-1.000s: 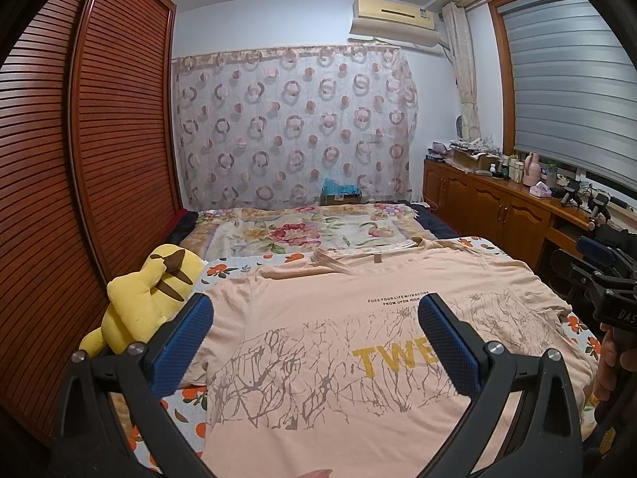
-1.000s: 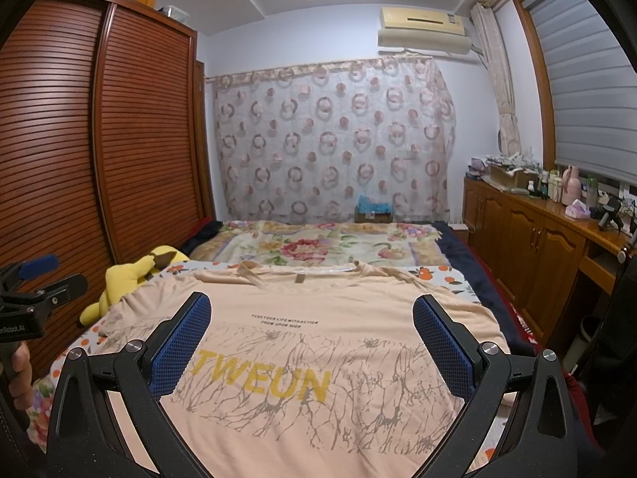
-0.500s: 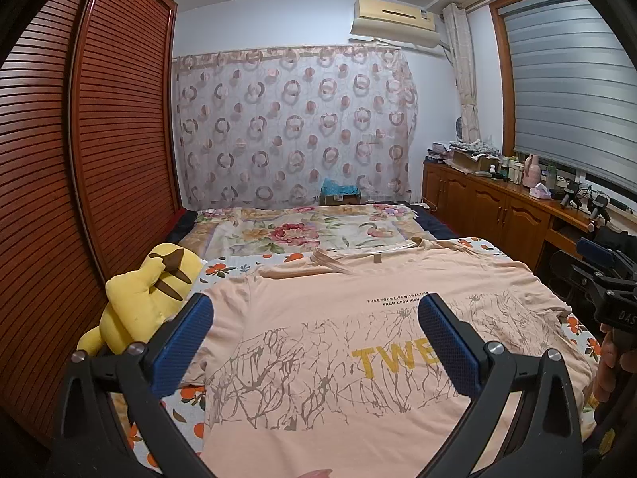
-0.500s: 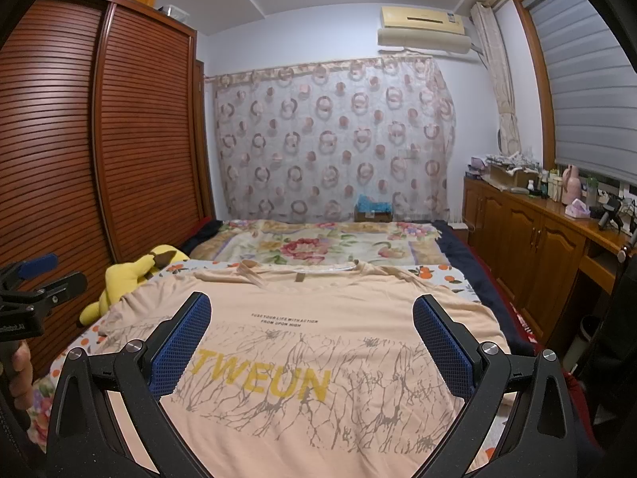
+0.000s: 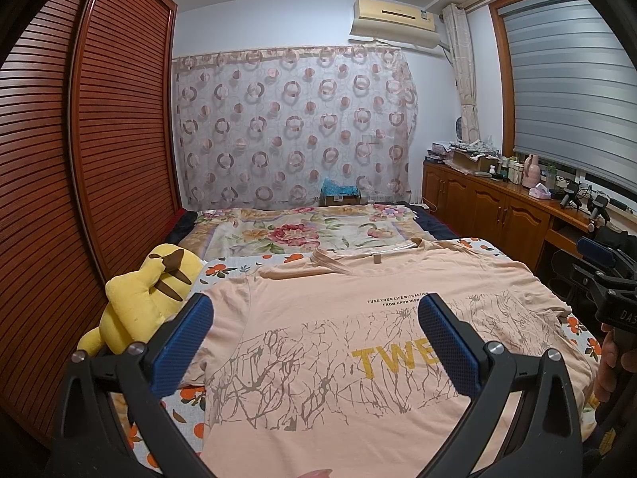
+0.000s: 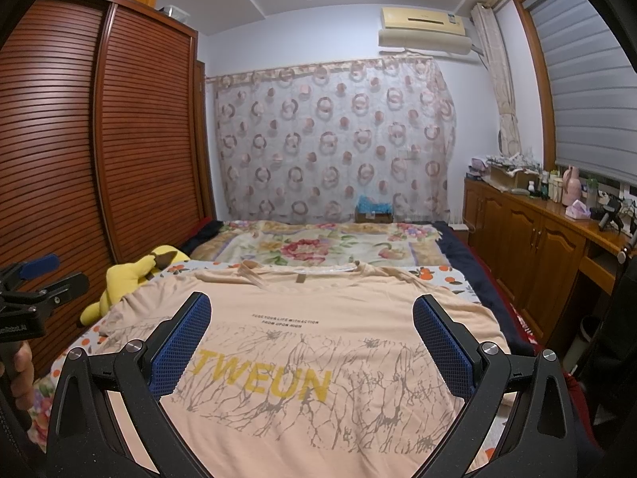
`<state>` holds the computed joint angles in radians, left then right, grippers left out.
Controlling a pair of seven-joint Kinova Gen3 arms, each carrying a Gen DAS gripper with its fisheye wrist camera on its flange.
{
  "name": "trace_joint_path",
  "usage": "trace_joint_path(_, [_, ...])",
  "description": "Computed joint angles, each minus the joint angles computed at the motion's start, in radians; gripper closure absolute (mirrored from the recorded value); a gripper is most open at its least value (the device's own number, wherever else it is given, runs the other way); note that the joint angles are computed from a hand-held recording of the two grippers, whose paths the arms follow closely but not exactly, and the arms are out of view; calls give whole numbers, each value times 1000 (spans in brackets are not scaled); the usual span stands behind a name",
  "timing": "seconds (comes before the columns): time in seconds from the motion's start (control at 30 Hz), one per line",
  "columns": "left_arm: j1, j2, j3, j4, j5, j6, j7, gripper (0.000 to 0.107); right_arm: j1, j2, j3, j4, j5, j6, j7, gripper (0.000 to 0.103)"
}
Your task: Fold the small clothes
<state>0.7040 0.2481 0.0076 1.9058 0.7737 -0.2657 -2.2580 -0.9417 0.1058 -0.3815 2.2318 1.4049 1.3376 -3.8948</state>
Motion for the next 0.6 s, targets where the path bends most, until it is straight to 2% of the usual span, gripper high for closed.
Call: trace_joint_path(0.6, [-2,0,3,3,-4,-4,4,4,2,-5,0,5,0,-6,2,0])
